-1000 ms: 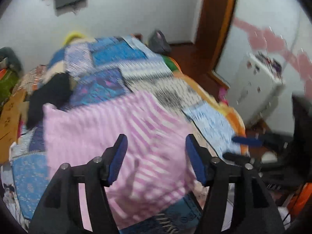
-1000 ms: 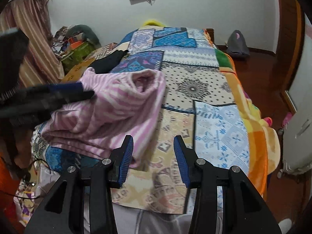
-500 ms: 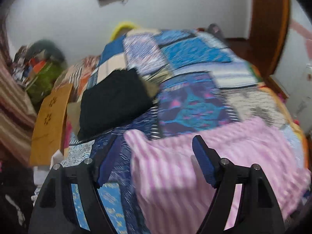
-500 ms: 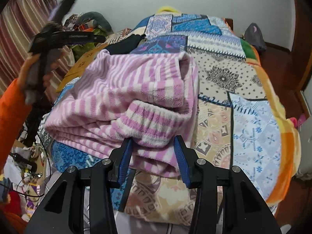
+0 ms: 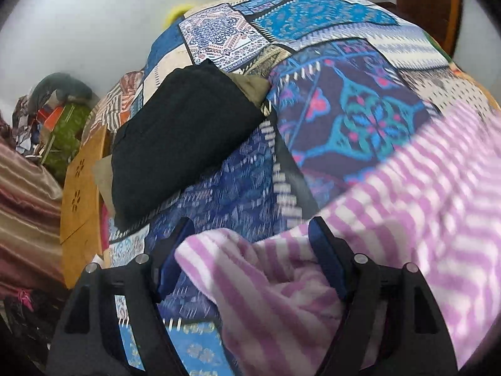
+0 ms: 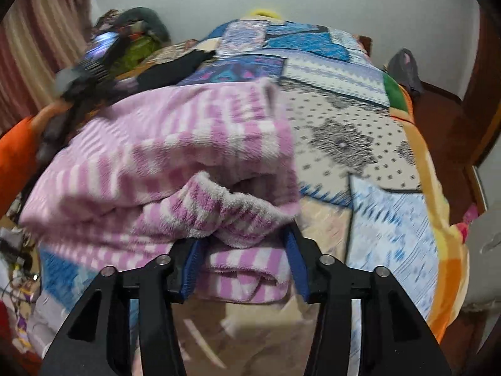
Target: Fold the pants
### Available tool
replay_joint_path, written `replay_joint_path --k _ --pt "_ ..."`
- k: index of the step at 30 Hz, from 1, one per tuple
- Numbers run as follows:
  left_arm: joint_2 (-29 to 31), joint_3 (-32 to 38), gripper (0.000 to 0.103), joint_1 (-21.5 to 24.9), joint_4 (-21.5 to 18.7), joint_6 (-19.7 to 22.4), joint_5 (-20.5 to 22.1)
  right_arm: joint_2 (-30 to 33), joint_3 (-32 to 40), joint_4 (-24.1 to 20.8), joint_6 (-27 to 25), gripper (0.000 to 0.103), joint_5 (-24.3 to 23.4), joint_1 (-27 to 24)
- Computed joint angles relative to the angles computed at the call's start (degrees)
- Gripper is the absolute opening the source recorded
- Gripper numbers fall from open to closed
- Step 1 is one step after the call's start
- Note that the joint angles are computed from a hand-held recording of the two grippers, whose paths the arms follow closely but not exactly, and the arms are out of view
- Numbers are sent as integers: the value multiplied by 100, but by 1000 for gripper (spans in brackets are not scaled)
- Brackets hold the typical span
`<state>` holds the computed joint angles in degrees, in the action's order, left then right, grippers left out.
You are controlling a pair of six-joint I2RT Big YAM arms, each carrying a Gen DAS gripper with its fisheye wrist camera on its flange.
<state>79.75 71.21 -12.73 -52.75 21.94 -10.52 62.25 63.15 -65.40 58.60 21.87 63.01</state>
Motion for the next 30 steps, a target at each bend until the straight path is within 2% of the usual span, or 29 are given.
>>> replay_joint_path --k 4,8,11,17,19,23,27,30 --pt "-395 -221 75 294 -420 1 445 -7 -61 -39 -139 46 -155 -625" --pt "-988 -636 75 508 -867 76 826 -36 -24 -169 -56 46 -78 -738" --pt "-1519 -993 75 605 -1071 65 1016 -193 -16 -344 230 47 82 -523" --pt "-2412 -1464 75 845 -1606 -392 1655 -487 118 -984 932 48 463 47" --pt "-2743 -1636 75 822 -1706 -540 1813 -532 226 -1185 1125 48 631 276" --pt "-3273 -1843 74 554 -1807 -1003 1873 -466 481 -1505 1311 48 934 688" --pt "-3541 -1727 74 338 -1863 -1093 1609 -369 617 -1515 1354 48 1075 991" --pt "-3502 -1429 74 461 -1930 -1173 1741 -302 592 -1297 1299 48 1018 1069"
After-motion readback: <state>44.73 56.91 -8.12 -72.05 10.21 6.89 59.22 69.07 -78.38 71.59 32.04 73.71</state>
